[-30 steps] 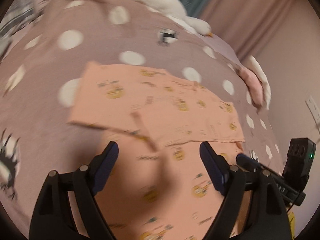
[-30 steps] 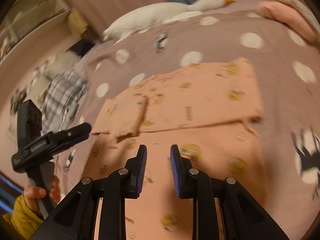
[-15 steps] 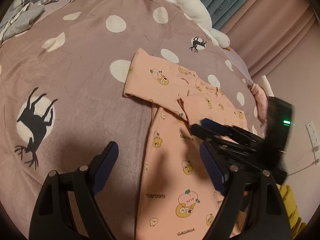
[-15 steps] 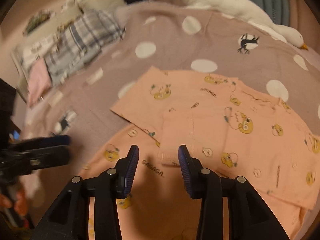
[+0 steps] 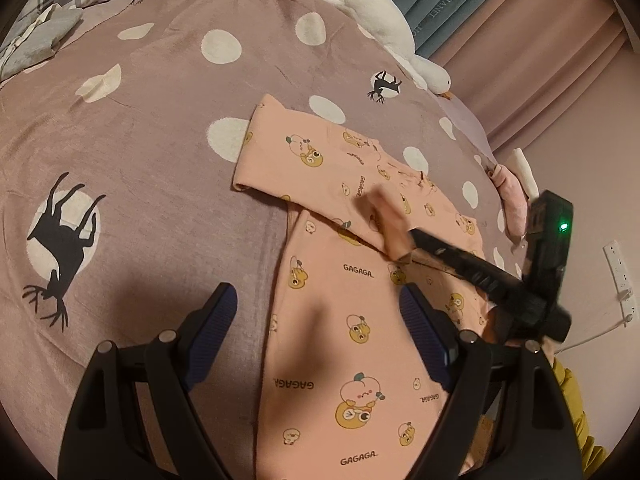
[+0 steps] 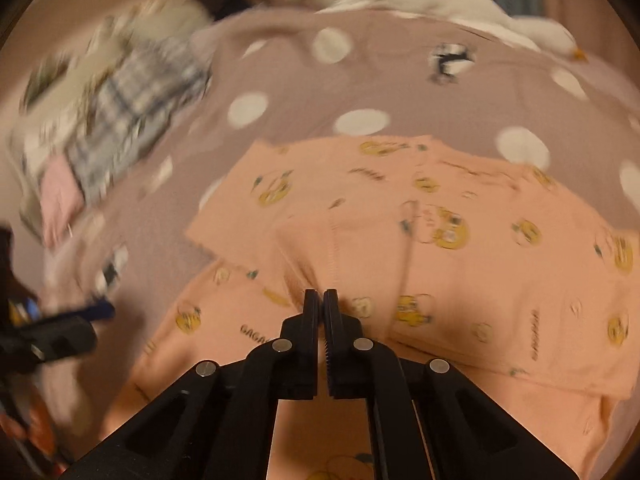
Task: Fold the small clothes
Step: 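Grasp the shirt side edge with the right tool and fold it inward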
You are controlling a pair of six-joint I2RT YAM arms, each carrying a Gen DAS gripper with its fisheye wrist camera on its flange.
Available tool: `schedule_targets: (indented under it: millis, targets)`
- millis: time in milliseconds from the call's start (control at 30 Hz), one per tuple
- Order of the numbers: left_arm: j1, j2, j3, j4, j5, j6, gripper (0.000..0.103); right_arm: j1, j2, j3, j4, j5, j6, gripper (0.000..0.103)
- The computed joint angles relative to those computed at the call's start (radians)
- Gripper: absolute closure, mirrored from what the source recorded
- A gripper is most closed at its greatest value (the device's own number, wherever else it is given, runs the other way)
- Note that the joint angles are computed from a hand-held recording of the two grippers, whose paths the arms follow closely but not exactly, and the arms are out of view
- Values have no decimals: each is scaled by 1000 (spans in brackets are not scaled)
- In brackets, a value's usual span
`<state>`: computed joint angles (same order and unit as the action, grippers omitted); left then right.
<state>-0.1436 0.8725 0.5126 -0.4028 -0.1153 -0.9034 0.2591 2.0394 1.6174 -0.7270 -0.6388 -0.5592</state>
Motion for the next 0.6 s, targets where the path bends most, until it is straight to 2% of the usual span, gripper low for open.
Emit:
schedule_targets:
  millis: [233,400,500,567,600]
  targets:
    - [3,13,5,-10,-1,-3,20,-207,193,259,-150,-307,237,99]
    - [-10,55,16,9,0,-6,20,-274,365,438,-305,-357,293,99]
    - [-24,85,27,17,-1,-8,20,-286,401,459,-318,-413,339,88]
    - [-40,99,35,12,-14,-8,20,-284,394,436,-290,-421,386,70]
    - [-45,103,38,10,-19,-8,20,-281,400,444,-289,-414,403,69]
